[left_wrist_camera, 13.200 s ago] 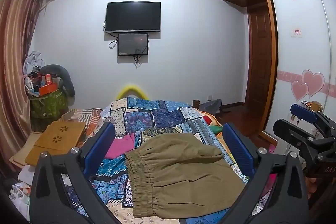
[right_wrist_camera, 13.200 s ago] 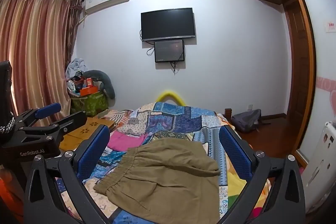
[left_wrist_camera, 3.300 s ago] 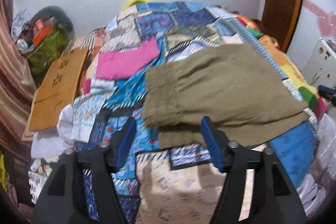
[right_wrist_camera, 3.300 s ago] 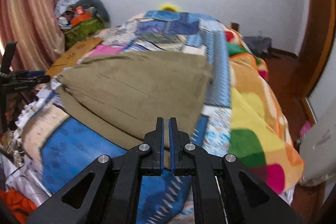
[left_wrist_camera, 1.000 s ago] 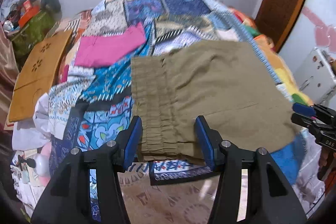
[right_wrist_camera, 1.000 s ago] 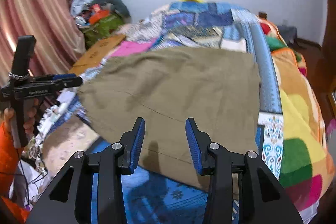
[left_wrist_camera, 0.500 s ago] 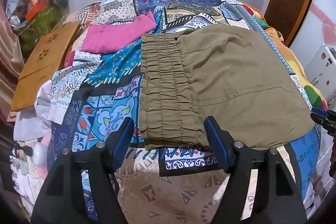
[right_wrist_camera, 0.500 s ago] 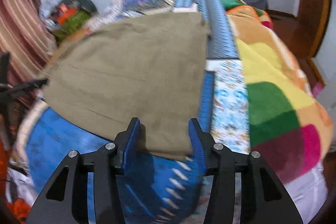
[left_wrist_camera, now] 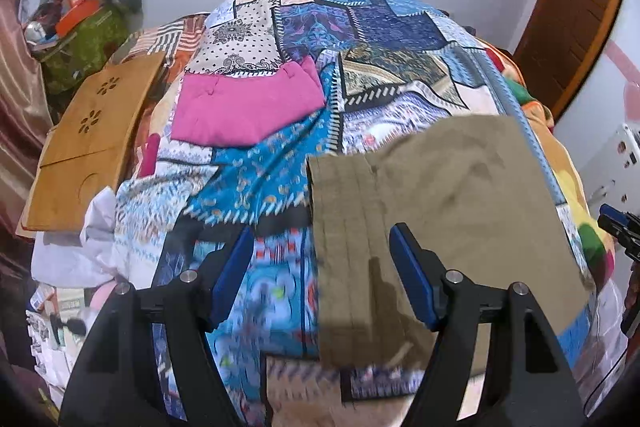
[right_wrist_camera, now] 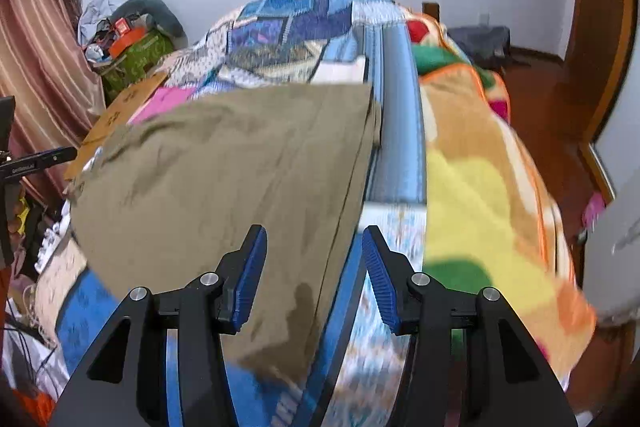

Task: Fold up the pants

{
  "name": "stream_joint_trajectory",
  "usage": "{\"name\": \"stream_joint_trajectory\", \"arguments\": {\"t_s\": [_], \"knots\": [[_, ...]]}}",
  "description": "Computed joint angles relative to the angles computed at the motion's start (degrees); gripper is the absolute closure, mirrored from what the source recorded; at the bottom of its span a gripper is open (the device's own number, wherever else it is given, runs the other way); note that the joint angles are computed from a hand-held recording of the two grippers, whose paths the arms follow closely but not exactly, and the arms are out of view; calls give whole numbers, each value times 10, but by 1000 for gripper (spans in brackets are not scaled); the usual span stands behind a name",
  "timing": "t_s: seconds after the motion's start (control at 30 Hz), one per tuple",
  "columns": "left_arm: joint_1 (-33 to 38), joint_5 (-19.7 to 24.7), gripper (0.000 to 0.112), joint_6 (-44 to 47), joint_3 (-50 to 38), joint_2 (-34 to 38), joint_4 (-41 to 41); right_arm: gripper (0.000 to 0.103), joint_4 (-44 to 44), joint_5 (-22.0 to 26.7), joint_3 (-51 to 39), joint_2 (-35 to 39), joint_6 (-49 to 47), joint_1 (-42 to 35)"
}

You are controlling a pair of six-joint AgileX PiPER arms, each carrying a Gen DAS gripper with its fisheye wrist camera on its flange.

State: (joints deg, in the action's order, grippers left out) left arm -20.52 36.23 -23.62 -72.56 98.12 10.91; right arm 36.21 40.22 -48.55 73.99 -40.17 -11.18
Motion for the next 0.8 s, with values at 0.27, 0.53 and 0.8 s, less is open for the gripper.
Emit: {"name": "stream_joint_trajectory", "arguments": {"t_s": [0.27, 0.53, 0.8], "knots": [[36, 53, 42, 101, -152, 132, -103, 56, 8, -35, -137, 159, -19, 22], [45, 83, 41, 149, -247, 222, -135, 56, -21, -20, -307, 339, 33, 32], [60, 37, 41, 168, -229, 234, -167, 79, -28, -8, -429, 450, 53, 48]]}}
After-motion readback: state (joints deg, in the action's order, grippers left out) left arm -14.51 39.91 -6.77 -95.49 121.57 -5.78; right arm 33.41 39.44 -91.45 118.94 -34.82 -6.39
